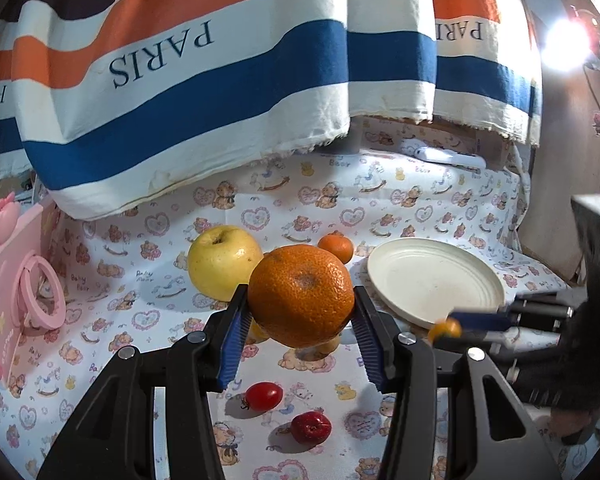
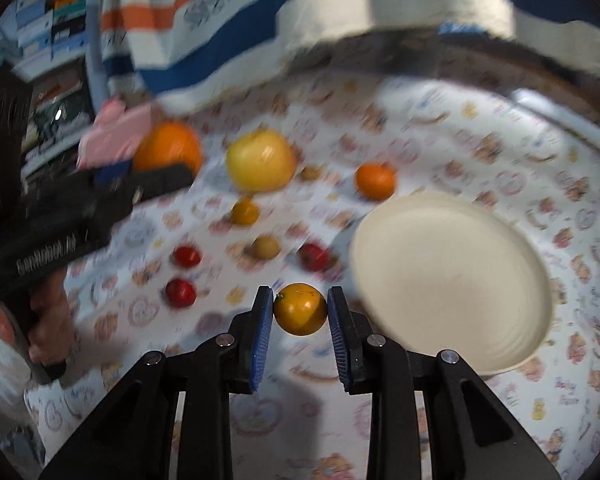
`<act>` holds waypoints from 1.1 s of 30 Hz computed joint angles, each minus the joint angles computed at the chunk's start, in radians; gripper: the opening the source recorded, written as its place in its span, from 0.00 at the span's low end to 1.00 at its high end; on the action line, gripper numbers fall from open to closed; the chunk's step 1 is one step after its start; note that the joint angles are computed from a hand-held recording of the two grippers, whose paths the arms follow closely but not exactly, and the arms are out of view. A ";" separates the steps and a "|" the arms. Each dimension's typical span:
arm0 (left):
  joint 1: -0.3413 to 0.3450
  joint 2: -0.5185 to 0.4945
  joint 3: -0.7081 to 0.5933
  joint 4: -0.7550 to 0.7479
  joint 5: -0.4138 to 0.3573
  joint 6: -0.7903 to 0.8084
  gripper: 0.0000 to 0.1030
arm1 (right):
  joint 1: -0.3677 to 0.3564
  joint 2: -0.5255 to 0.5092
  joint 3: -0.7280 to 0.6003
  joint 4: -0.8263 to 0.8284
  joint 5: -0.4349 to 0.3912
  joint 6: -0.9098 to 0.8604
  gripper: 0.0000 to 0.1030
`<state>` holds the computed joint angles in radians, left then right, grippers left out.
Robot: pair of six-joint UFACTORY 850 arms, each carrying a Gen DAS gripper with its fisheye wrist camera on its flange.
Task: Organize fruits
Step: 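Carry the mandarin and small orange over the cream plate with both grippers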
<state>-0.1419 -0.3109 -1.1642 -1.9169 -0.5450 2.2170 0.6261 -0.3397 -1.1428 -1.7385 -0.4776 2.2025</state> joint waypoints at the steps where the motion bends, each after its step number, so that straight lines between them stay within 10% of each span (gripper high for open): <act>1: 0.003 0.003 0.001 0.018 -0.011 -0.015 0.47 | 0.003 0.018 0.018 -0.036 -0.027 0.044 0.28; 11: -0.037 0.030 -0.041 0.238 -0.016 -0.234 0.47 | 0.016 0.102 0.090 -0.031 -0.274 0.130 0.28; 22: -0.167 -0.008 -0.120 0.230 0.026 -0.208 0.47 | -0.049 0.156 0.141 0.118 -0.315 0.171 0.28; 33: -0.258 -0.232 -0.397 0.914 0.100 -0.902 0.47 | -0.130 0.142 0.151 0.132 -0.224 0.176 0.28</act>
